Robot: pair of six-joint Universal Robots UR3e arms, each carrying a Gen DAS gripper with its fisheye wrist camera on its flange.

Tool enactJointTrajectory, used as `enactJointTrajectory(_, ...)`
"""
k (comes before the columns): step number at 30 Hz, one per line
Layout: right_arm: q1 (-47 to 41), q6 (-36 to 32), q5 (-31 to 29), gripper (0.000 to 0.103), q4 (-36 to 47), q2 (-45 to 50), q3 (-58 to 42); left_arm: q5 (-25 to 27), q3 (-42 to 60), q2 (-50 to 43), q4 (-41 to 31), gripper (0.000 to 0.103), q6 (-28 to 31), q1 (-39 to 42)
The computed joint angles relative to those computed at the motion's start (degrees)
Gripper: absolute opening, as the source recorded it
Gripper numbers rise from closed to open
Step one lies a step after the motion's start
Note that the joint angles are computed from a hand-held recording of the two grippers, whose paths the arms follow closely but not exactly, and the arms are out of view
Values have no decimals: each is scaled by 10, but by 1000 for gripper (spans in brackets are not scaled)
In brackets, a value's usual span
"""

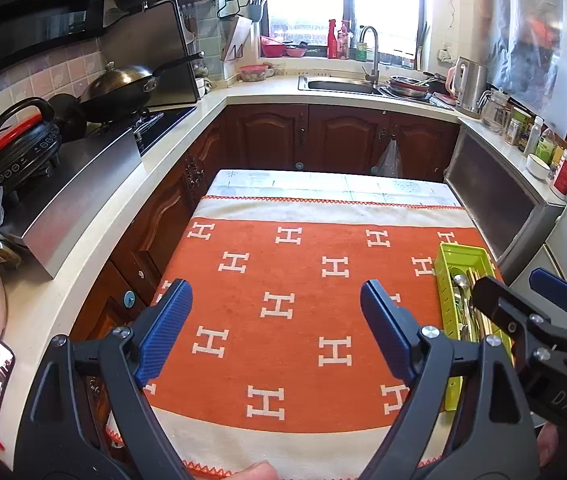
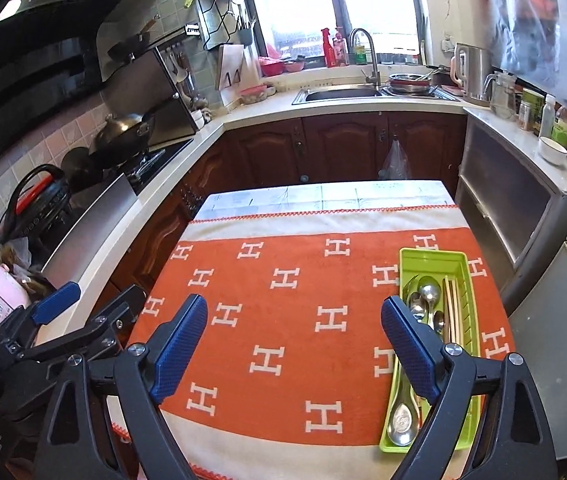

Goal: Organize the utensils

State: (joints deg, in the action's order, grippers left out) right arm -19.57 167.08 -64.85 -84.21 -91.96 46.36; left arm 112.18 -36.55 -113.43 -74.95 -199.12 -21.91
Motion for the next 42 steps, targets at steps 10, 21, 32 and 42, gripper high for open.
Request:
enactJointTrajectory(10,3,-3,4,90,-22,11,47,-5,20,-21,-15,85,-4,6)
enactJointTrajectory(21,6,0,1,90,-35,13,63,-10,43,-40,-27,85,-7,9)
enactJointTrajectory(32,11,4,-4,90,-51,17,77,-15,51,-51,-32,85,-11,11)
enactJointTrajectory(42,12,4,-5,90,-60,13,91,-22,27,-42,-22,85,-14,14)
